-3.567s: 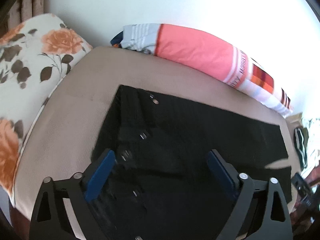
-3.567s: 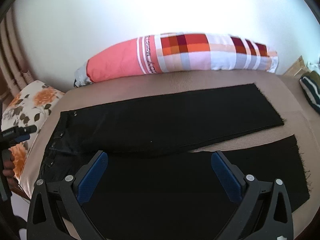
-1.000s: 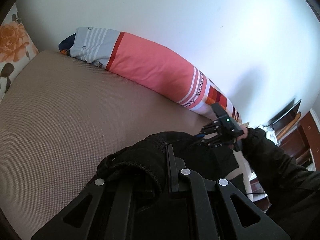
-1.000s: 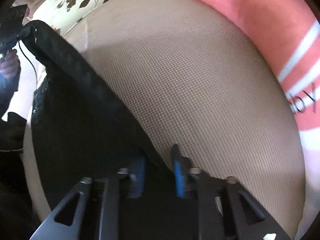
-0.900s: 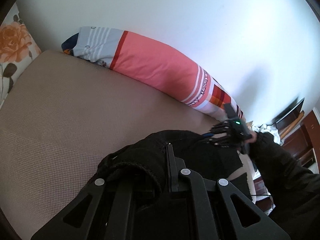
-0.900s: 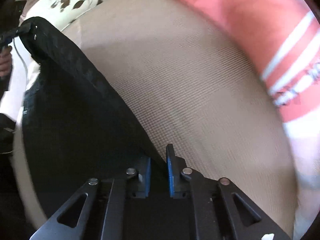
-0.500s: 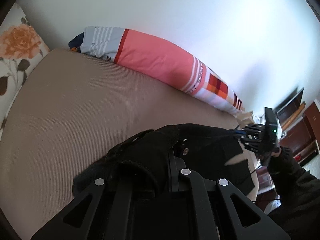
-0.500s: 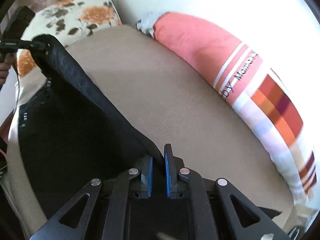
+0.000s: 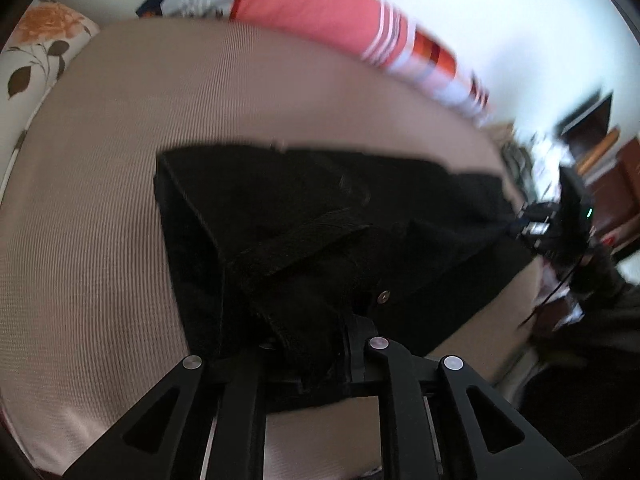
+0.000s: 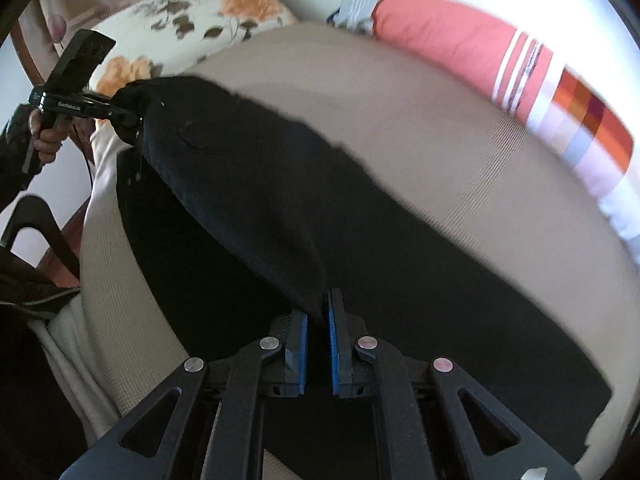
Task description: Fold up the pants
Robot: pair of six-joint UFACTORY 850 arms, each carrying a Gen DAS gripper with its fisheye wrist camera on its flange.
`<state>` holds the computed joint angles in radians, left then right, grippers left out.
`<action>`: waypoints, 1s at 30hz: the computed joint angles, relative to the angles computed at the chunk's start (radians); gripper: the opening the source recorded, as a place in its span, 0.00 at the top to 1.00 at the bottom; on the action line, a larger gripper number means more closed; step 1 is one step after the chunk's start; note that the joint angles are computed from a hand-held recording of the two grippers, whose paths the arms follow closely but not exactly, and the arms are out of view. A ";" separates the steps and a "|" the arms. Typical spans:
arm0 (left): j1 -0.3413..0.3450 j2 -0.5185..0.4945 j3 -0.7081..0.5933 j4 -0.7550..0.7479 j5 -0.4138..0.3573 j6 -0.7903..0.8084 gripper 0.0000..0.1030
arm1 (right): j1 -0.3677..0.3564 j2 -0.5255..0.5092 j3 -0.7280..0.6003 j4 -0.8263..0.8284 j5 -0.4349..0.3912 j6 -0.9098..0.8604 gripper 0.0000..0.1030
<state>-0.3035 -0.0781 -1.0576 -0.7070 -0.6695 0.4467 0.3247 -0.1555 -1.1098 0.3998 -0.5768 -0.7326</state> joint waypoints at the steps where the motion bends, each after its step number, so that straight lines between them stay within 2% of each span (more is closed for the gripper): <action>1: -0.006 -0.005 0.000 0.030 -0.011 -0.011 0.84 | 0.002 -0.010 0.003 -0.008 -0.002 0.010 0.93; 6: -0.042 -0.001 0.007 0.190 -0.031 -0.129 0.71 | 0.030 -0.057 0.002 -0.111 0.006 0.105 0.93; 8: -0.048 0.009 0.004 0.242 -0.042 -0.177 0.61 | 0.034 -0.069 -0.005 -0.127 0.007 0.131 0.93; 10: -0.057 0.027 -0.005 0.348 -0.063 -0.269 0.36 | 0.038 -0.068 0.005 -0.137 0.017 0.146 0.93; 11: -0.057 0.042 -0.005 0.388 -0.074 -0.303 0.33 | 0.042 -0.071 0.004 -0.145 0.019 0.152 0.92; 15: -0.012 0.105 0.004 0.384 -0.096 -0.386 0.32 | 0.047 -0.074 0.005 -0.139 0.030 0.146 0.91; 17: 0.007 0.135 0.008 0.376 -0.093 -0.522 0.32 | 0.047 -0.073 0.006 -0.132 0.034 0.142 0.91; 19: 0.022 0.159 0.023 0.295 -0.088 -0.610 0.32 | 0.048 -0.067 0.017 -0.124 0.042 0.133 0.91; 21: 0.008 0.172 0.040 0.240 -0.086 -0.733 0.33 | 0.045 -0.063 0.023 -0.107 0.047 0.122 0.91; 24: -0.016 0.168 0.068 0.140 -0.077 -0.812 0.37 | 0.036 -0.064 0.025 -0.080 0.048 0.093 0.91; 28: -0.031 0.132 0.083 -0.008 -0.055 -0.819 0.43 | 0.036 -0.061 0.028 -0.078 0.053 0.084 0.91; 30: -0.041 0.122 0.090 -0.035 -0.012 -0.823 0.43 | 0.033 -0.058 0.033 -0.072 0.056 0.072 0.91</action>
